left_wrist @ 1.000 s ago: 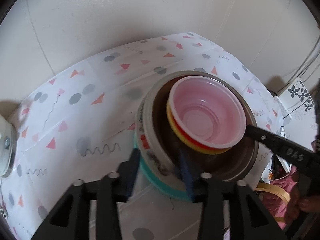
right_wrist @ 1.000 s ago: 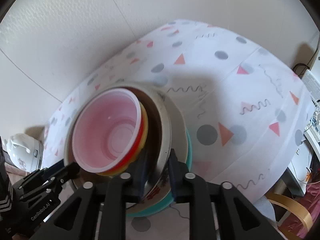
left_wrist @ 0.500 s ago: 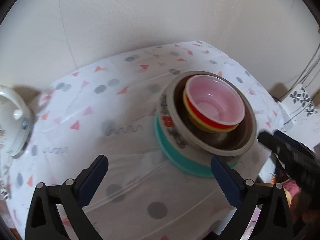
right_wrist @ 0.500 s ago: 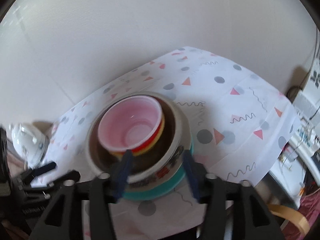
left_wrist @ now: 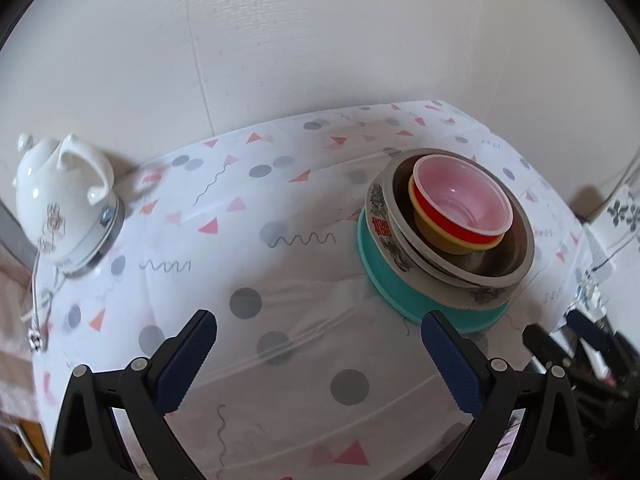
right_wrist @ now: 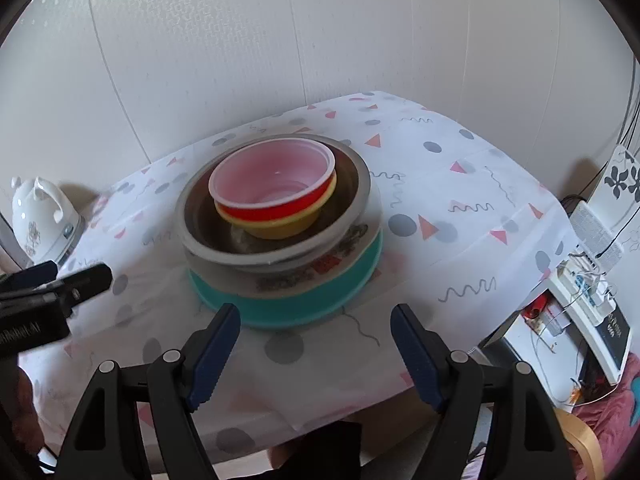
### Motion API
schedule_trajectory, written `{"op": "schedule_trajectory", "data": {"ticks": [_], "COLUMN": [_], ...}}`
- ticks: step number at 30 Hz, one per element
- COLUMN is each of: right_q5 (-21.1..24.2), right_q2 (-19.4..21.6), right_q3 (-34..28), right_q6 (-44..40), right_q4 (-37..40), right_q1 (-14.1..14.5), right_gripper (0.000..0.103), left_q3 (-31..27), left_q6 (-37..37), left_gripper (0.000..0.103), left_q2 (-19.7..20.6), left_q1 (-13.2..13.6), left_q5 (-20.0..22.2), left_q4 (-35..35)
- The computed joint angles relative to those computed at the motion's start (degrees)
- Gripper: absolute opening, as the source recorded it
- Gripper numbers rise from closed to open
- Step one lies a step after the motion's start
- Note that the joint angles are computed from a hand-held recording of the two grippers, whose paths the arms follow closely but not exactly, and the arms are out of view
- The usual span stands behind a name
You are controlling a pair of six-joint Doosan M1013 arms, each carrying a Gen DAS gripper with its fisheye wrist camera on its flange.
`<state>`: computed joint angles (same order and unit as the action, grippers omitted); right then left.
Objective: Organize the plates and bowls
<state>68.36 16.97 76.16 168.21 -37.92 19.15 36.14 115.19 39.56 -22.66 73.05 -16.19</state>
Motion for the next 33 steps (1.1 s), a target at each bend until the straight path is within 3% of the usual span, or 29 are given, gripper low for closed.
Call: {"op": "schedule_trajectory", "data": {"ticks": [6,13,33], "right_q5": [0.4,0.6,1.5], "right_q2": [-0.6,-0.6,0.5], "right_q3": [0.9,1.1,-0.4], "right_q6": [1.8,1.9,1.3], "right_q4": [-2.2,-1.6,-1.1], "right_q1": [0.8,0.9,0.8], "right_gripper": [0.079,0.079,0.079], "left_q3": [5.2,7.7,6.5], "left_q6": [0.0,2.3,2.4], "left_gripper": [0.103,0.103,0.103], "left_q2": [-3.0,-4.5,-3.7], "left_q1": [-0.5,-0.8,-0.8], "left_q5": [-6.3,-8.7,-7.6], "left_q4": [2.7,2.9,2.8]}}
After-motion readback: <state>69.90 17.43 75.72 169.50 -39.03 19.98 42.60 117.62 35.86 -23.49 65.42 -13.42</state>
